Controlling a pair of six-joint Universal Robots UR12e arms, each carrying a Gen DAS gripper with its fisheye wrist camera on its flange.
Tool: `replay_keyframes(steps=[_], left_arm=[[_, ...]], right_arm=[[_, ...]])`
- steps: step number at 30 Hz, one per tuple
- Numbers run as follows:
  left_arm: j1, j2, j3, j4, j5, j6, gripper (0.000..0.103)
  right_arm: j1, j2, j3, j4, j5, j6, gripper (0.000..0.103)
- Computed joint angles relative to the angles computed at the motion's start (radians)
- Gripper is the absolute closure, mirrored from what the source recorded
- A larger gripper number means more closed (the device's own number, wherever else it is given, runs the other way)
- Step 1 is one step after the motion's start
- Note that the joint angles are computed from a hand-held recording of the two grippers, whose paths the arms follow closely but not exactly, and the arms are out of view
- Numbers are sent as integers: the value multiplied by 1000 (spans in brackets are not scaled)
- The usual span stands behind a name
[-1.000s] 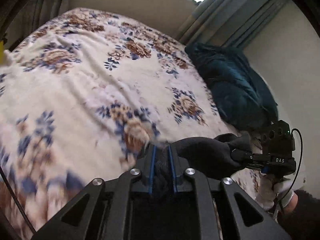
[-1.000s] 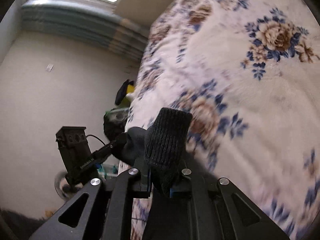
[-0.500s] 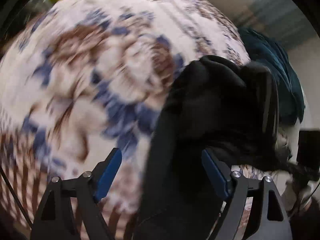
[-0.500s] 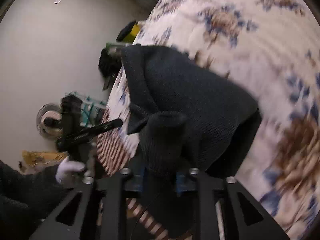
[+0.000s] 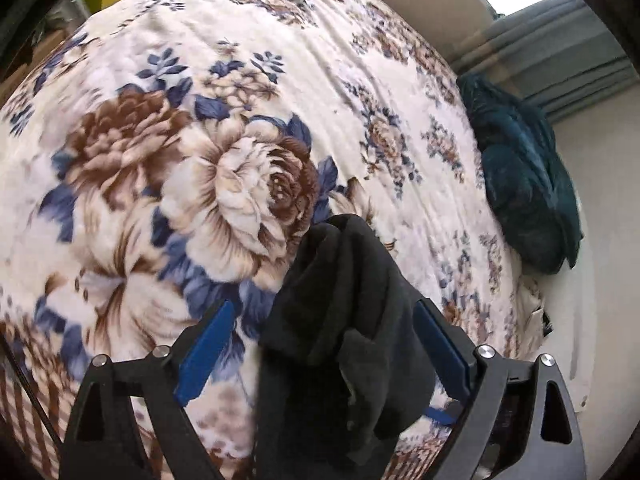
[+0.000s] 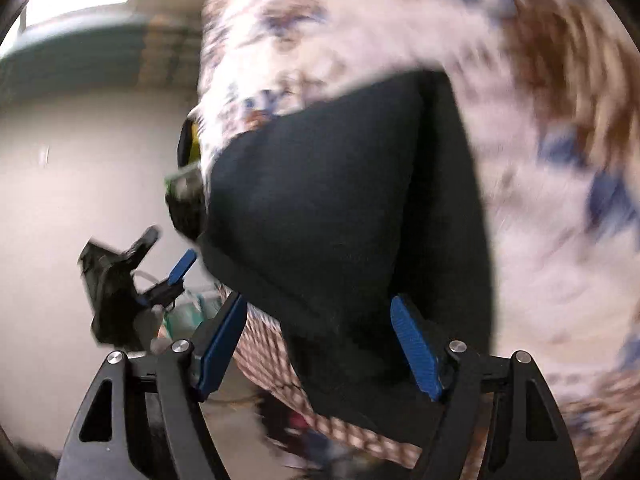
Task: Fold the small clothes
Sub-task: 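Lift the hem with both grippers and fold it toward the collar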
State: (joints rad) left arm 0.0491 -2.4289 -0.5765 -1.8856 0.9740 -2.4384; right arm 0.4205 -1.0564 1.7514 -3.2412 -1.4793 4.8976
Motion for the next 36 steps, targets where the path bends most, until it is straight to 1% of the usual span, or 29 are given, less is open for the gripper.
replay_keyframes(steps=[2,3,4,5,6,8,9,10,11,12,14,15,17,18,19,21,22,23,24,25,26,27,28,29,30,32,34,35,36], left_arm=[[-5,-7,9,-5,16,23,12],[-6,-4,3,-1,28,35,12],[-7,-5,2,-4,41,44,12],[-8,-7,3,-6,53,47,12],[-7,-8,3,-5,63,49,12],[-4,-9,-3,-12,83,49,12],[-2,-6,-10,-13,92,48,12],[0,-4,-15,-15,101,48,12],[0,-4,-17,-22,110,48,12],[1,-6,-13,-41,112,48,12],[-1,-6,-15,-61,117,42,12],[-4,-4,-18,-60,121,42,12],[-15,5,-33,-44,144,46,12],[-19,11,-42,-34,145,50,12],[-28,24,-64,-5,152,58,12],[-43,46,-103,34,149,99,12],[-54,67,-145,85,162,126,12],[-66,89,-188,143,190,153,12],[-78,115,-243,211,239,196,12],[-90,155,-326,308,306,250,11],[-89,184,-388,367,341,292,11],[-85,196,-415,383,356,313,11],[-77,207,-438,393,374,329,11],[-69,214,-457,398,402,338,11],[-65,222,-481,418,452,349,11],[-52,230,-507,421,495,371,11],[-39,229,-514,410,548,345,11],[-32,224,-502,380,556,321,11],[-24,221,-489,355,540,301,11]], right_arm=[[13,52,3,-142,-53,110,27],[24,80,-4,-215,-101,165,44],[29,87,2,-245,-120,190,76],[37,76,7,-234,-159,193,78],[43,53,13,-195,-187,162,81],[53,-14,38,-109,-239,83,83],[52,-36,52,-95,-241,64,83],[43,-63,70,-63,-204,41,83],[32,-85,82,-7,-160,30,83],[24,-102,86,56,-124,13,83],[7,-130,82,216,-45,-49,83],[3,-139,83,276,-26,-67,83],[-7,-134,72,323,0,-102,83],[-8,-136,59,375,11,-140,83],[-7,-136,51,400,13,-157,83],[-4,-140,47,407,7,-152,83],[-3,-144,52,401,1,-144,83],[-1,-147,55,398,-3,-139,83],[1,-148,53,402,-11,-137,83],[1,-153,57,404,-20,-133,83],[2,-158,62,406,-20,-124,83],[3,-164,70,409,-9,-111,83],[5,-153,51,423,-5,-107,83],[7,-155,54,425,-7,-107,83],[7,-152,52,428,-11,-107,83],[3,-145,46,429,-6,-105,83],[-6,-129,27,440,-2,-120,83],[-9,-126,15,457,5,-135,83],[-12,-127,9,473,18,-148,81]])
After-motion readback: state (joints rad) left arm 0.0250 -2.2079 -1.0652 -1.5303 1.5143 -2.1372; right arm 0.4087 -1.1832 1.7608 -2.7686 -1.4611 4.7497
